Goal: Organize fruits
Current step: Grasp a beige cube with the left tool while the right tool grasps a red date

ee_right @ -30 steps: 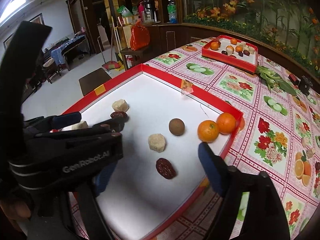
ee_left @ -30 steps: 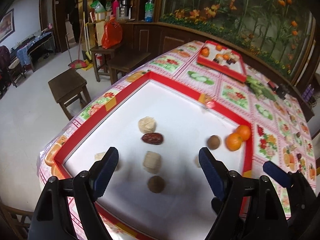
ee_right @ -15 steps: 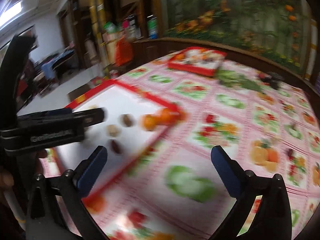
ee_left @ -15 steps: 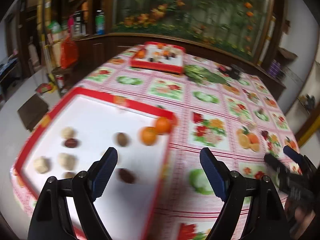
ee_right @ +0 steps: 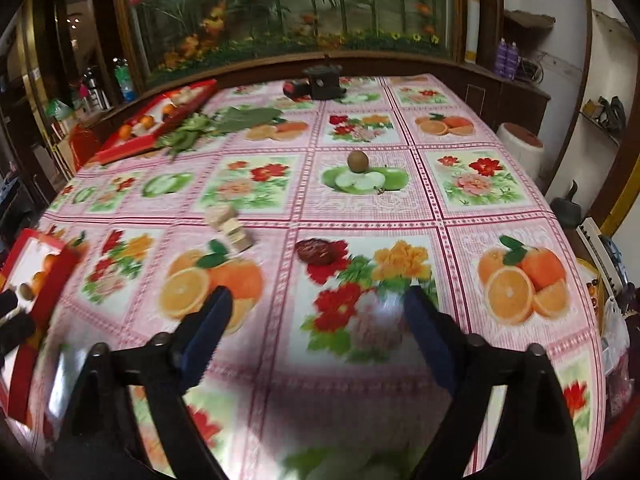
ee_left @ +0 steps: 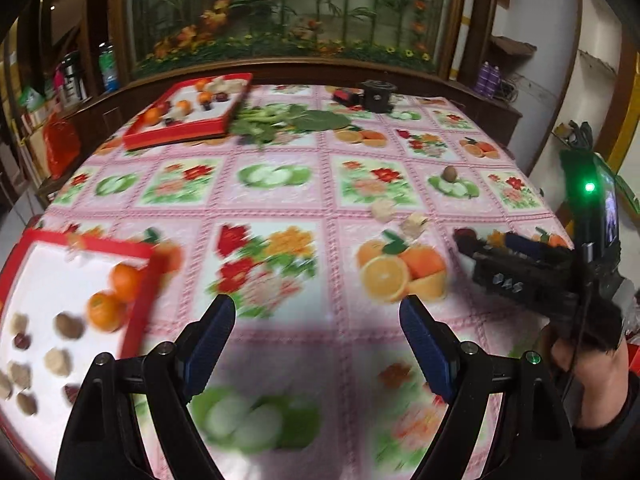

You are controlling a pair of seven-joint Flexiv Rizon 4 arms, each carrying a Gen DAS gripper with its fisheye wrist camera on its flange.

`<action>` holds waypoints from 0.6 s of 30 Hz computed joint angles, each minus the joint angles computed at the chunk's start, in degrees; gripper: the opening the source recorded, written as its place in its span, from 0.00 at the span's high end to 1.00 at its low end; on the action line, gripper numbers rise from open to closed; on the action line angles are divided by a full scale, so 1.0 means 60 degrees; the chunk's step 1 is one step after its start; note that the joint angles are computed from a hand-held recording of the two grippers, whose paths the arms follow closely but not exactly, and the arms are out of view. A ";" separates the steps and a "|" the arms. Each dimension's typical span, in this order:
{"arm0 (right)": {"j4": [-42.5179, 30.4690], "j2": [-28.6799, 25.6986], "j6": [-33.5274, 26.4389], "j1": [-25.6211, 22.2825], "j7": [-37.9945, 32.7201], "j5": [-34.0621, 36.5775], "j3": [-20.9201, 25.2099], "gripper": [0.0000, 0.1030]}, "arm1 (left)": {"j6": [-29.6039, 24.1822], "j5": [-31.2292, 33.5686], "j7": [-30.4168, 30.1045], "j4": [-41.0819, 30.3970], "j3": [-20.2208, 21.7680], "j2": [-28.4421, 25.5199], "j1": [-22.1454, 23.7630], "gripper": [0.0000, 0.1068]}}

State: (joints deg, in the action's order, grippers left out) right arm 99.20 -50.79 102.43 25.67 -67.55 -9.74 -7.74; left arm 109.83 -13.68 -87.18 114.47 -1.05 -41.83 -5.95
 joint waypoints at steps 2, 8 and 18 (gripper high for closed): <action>-0.0525 -0.0260 -0.0421 -0.0131 0.0081 -0.0140 0.0088 0.19 | -0.0081 -0.0014 0.0138 -0.0511 0.0033 -0.0326 -0.0178 0.21; -0.1238 -0.0658 -0.1075 -0.0231 0.0352 -0.0440 0.0081 0.49 | -0.0502 0.0122 0.0633 -0.1885 -0.0174 -0.1122 -0.0298 0.23; -0.1657 -0.0868 -0.1358 -0.0914 0.0221 -0.0958 0.0622 0.70 | -0.1907 0.0429 0.1329 -0.3351 -0.1348 -0.2037 0.0526 0.33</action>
State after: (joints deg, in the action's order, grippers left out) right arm 89.26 -56.00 94.28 20.19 -66.22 -15.49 -4.01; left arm 98.38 -11.10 -79.21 94.36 -9.14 -54.05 -2.79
